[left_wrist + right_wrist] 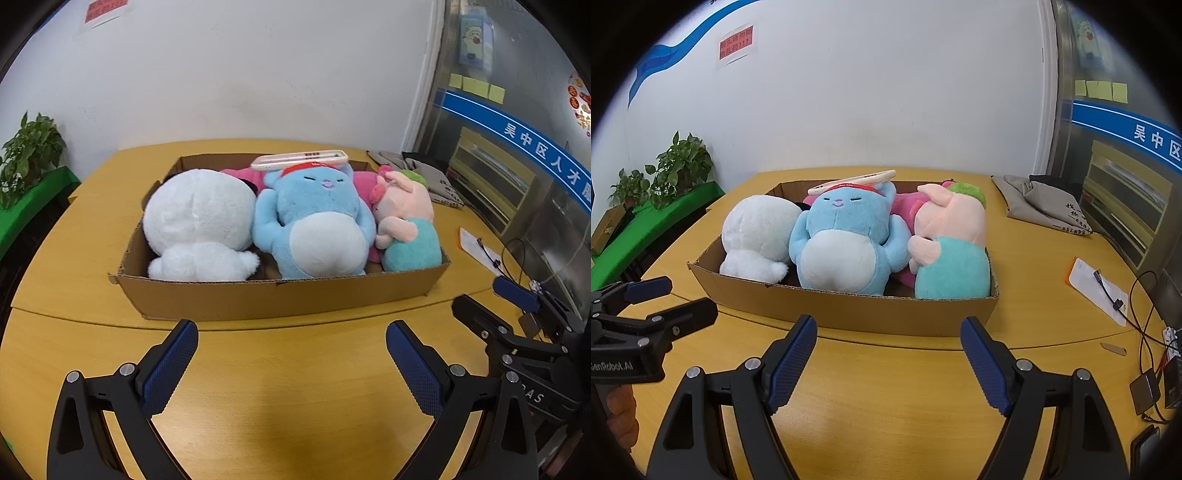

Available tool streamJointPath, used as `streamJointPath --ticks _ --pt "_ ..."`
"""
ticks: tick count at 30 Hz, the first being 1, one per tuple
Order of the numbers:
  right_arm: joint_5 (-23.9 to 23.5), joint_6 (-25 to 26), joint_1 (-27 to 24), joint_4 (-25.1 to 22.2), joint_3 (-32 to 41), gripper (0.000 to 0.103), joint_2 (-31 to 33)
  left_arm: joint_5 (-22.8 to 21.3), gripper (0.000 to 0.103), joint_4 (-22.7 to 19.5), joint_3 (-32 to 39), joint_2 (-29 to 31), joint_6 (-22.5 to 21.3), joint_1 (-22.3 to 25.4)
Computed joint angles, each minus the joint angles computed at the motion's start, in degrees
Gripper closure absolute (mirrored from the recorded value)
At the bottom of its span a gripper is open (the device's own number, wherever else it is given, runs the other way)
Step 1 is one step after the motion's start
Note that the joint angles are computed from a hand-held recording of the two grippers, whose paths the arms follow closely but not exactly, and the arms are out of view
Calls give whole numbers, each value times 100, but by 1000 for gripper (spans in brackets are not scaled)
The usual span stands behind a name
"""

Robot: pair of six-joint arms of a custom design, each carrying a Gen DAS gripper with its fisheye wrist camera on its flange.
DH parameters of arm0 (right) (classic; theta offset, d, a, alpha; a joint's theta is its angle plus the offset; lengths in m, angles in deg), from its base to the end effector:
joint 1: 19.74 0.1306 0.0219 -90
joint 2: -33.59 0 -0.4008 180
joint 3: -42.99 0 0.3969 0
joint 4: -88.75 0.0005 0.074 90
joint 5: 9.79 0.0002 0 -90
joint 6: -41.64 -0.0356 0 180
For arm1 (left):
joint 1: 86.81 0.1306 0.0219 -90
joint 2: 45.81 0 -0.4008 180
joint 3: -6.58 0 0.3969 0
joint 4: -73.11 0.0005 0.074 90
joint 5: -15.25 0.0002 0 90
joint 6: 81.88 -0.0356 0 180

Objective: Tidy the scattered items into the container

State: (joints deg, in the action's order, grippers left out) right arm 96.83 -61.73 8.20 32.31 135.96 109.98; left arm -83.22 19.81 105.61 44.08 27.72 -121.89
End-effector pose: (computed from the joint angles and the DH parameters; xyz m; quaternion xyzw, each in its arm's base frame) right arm 0.3503 0.1737 0.5640 -0.0529 0.8968 0.0254 0.4385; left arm 0.4047 -0.2784 0.5182 0.0952 0.9140 -0.1180 0.3762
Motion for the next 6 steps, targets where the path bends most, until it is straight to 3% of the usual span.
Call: streamJointPath --ticks 6 --pt "-5 -8 23 -17 6 23 27 -547 0 -190 63 55 6 -138"
